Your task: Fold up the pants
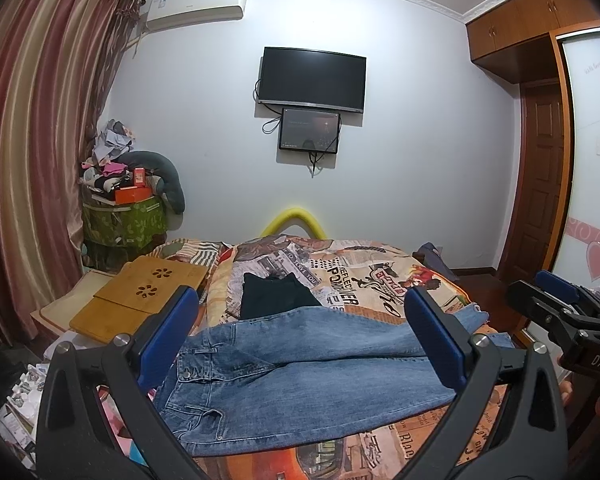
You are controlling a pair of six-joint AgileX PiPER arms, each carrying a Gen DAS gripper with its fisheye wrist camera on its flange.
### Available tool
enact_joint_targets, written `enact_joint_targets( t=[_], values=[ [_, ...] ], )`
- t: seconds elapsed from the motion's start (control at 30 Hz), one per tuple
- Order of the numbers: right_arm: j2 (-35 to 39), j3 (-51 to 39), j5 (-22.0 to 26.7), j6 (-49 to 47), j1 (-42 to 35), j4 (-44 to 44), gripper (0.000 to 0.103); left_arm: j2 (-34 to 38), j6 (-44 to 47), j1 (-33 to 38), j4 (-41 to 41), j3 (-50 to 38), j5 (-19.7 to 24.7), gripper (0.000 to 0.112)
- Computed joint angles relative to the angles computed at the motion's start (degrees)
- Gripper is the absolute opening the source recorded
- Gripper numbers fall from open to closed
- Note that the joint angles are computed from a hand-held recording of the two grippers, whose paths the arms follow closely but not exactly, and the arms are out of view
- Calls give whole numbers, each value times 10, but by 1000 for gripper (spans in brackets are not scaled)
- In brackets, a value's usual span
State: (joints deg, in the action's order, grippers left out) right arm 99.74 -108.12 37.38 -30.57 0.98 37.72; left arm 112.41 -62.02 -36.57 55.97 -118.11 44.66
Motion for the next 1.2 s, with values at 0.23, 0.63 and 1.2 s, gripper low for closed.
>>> enact_joint_targets(
  t=[0.23, 0.63, 1.2],
  values=[
    [-3, 3, 1, 2, -5, 2, 103, 0, -1, 0, 0, 1, -2, 103],
    [-5, 6, -2, 1, -4, 2, 103, 2, 3, 0, -4, -5, -1, 103],
    [-3, 6, -1, -4, -8, 7, 103, 3, 1, -1, -1, -4, -2, 103]
  ],
)
